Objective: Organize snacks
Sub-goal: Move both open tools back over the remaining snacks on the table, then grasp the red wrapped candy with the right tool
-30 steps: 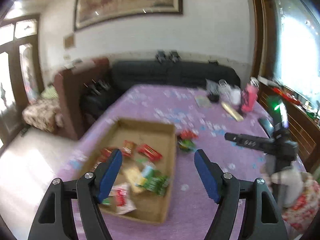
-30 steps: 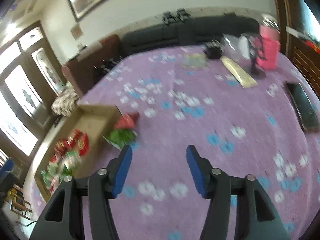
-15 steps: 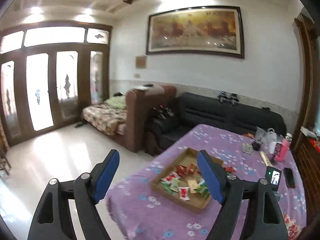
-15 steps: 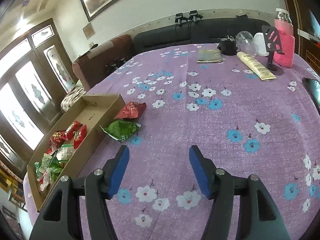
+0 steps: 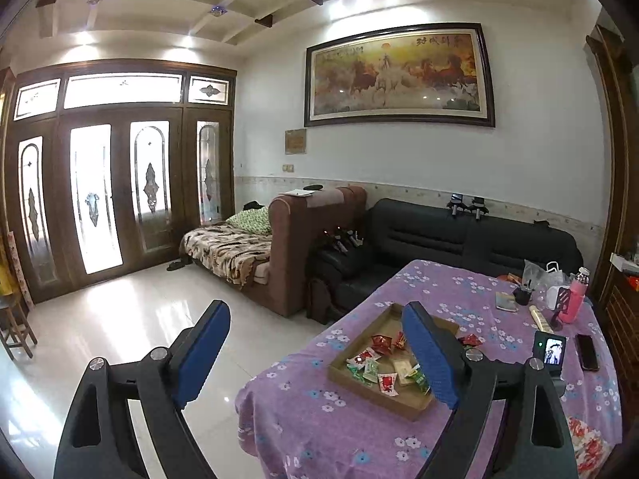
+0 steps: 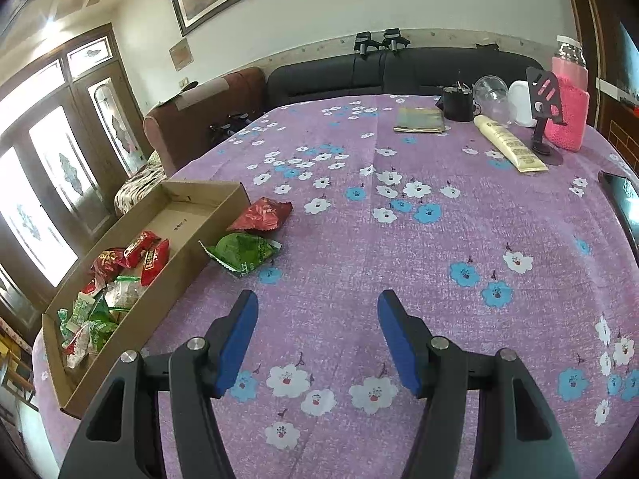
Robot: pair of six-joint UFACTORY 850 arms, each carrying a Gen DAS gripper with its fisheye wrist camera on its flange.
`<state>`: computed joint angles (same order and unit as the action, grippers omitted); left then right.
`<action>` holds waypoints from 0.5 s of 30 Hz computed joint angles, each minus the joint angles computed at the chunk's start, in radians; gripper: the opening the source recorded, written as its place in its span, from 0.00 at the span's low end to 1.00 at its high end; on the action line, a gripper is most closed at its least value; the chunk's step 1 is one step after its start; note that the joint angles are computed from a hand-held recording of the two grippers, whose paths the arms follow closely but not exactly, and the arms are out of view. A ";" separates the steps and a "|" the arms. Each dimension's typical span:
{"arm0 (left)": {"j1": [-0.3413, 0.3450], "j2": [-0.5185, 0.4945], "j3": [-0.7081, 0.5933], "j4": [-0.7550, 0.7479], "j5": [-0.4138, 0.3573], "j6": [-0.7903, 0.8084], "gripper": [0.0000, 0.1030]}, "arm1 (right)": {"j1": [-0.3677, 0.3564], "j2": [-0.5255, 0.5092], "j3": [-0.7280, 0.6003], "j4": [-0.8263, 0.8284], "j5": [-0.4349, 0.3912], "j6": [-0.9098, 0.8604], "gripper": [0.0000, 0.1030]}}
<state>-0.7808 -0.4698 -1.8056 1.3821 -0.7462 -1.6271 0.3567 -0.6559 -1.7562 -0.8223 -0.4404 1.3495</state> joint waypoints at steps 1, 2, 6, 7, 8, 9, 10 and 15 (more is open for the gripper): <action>0.006 -0.008 -0.009 -0.012 0.014 0.007 0.88 | -0.001 0.000 0.001 0.002 0.001 -0.002 0.60; 0.010 -0.017 -0.020 -0.026 0.027 0.018 0.88 | -0.001 0.001 0.002 0.005 0.002 -0.003 0.60; 0.037 -0.099 -0.121 -0.153 0.109 0.143 0.88 | -0.004 0.000 0.002 0.026 0.009 -0.020 0.60; 0.042 -0.128 -0.160 -0.201 0.123 0.196 0.88 | -0.006 -0.001 0.000 0.038 0.010 -0.029 0.60; 0.047 -0.155 -0.195 -0.238 0.135 0.242 0.88 | -0.007 -0.003 -0.001 0.054 0.011 -0.042 0.60; 0.051 -0.184 -0.234 -0.276 0.145 0.290 0.88 | -0.009 -0.004 -0.003 0.071 0.013 -0.057 0.60; 0.058 -0.217 -0.278 -0.323 0.157 0.343 0.88 | -0.010 -0.004 -0.003 0.077 0.014 -0.061 0.60; 0.097 -0.385 -0.504 -0.603 0.205 0.615 0.88 | -0.013 -0.015 -0.017 0.120 0.009 -0.102 0.60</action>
